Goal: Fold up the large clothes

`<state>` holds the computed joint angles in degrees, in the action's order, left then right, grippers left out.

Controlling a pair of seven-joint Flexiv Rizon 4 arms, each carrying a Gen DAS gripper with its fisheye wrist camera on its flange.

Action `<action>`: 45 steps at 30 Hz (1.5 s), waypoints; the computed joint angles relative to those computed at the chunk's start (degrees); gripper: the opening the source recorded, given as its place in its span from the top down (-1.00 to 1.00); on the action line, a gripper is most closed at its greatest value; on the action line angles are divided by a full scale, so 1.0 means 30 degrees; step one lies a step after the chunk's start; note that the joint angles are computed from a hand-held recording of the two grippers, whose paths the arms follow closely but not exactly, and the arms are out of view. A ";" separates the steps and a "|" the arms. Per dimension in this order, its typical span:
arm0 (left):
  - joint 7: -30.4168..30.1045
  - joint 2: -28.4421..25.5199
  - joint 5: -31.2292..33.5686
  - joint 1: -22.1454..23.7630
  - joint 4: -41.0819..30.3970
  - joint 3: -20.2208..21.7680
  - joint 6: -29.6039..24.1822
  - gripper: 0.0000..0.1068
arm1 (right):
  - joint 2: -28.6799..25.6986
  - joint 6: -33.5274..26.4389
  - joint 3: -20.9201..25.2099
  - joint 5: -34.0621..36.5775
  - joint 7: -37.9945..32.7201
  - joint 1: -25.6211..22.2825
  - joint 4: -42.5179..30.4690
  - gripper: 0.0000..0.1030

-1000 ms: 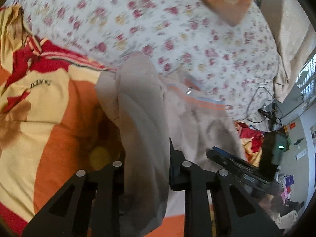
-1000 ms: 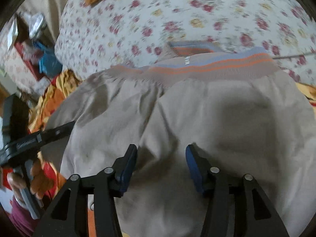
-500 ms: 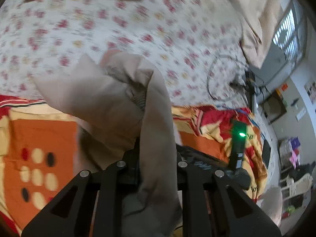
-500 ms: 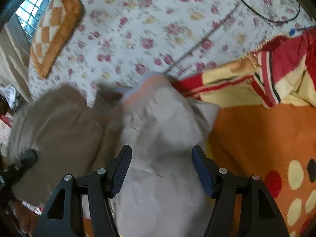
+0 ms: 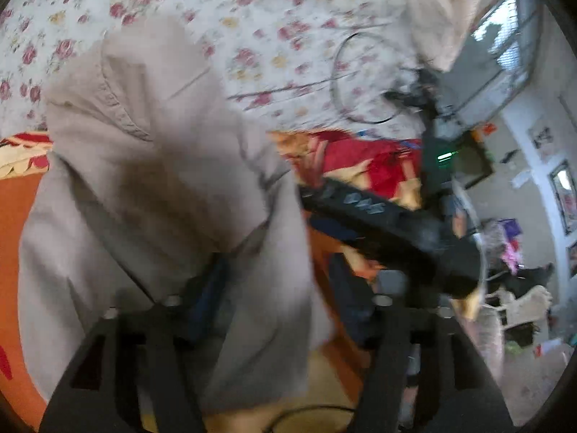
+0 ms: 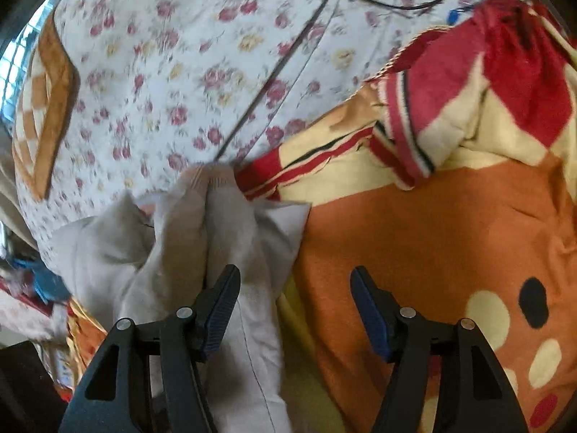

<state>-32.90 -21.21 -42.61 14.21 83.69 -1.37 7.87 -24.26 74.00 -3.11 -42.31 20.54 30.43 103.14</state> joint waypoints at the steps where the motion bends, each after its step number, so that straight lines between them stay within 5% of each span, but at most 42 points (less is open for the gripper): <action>1: 0.0225 0.0186 -0.0026 0.0145 -0.0095 0.0044 -0.0162 -0.15 | 0.0062 0.0028 -0.0072 -0.0113 0.0100 0.0045 0.0067 -0.32; 5: 0.1551 0.0810 -0.0159 0.0816 -0.0364 0.0457 -0.0376 -0.26 | -0.0049 0.0336 -0.0126 -0.0131 0.0502 0.0054 0.0015 -0.34; 9: 0.0543 0.0427 -0.0505 0.0925 -0.0154 0.0949 0.2911 -0.39 | 0.0366 0.1998 -0.1260 -0.1139 0.2660 0.0674 0.0930 -0.34; 13: -0.1499 -0.0711 0.1178 0.0778 -0.0495 0.1062 0.5781 -0.39 | 0.0996 0.3862 -0.3942 -0.5727 0.6702 0.1877 0.1609 -0.40; 15: -0.2245 -0.1216 0.1971 0.1075 -0.0964 0.0924 0.4888 -0.39 | 0.1028 0.4947 -0.5036 -0.8411 0.8727 0.2088 0.1412 -0.46; 19: 0.0248 0.0124 0.2060 0.1065 0.1748 0.0555 0.4545 -0.42 | 0.0440 0.6506 -0.5715 -1.1569 1.1125 0.1688 0.0248 -0.54; 22: 0.2973 0.1569 0.2373 0.0116 0.4501 0.0778 0.7612 -0.45 | -0.0363 0.6557 -0.3816 -1.0123 0.9203 0.0369 -0.0500 -0.56; 24: 0.3145 0.1493 0.1888 0.0236 0.4572 0.0876 0.7334 -0.44 | -0.0702 0.6326 -0.2857 -0.8820 0.7695 -0.0055 -0.0710 -0.56; 32: 0.1627 0.0793 0.2003 0.1120 0.2943 0.1347 0.5281 -0.44 | -0.0520 0.6719 -0.4751 -0.7248 0.7303 0.1762 0.0025 -0.57; 35: 0.1240 0.0777 0.1928 0.1019 0.2557 0.1252 0.6308 -0.44 | -0.0103 0.6296 -0.5237 -0.6893 0.6990 0.2438 0.0378 -0.58; 38: 0.1246 0.0455 0.1586 0.0745 0.2074 0.0911 0.8167 -0.44 | 0.0256 0.6757 -0.6873 -0.9160 0.8684 0.3386 0.0330 -0.58; 41: 0.0125 -0.0592 0.2057 0.0334 0.0592 0.0554 0.8983 -0.47 | -0.0029 0.7268 -0.6889 -1.0759 0.9428 0.3055 -0.0392 -0.66; 45: -0.1918 -0.2607 0.4128 -0.0460 -0.2169 0.0277 0.9430 -0.47 | -0.1032 0.6317 -0.3322 -0.8068 0.5482 0.0908 -0.1559 -0.66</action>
<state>-38.65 -29.03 -30.23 12.83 77.18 -0.54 36.16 -27.36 92.95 -13.07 -66.52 36.98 33.15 98.47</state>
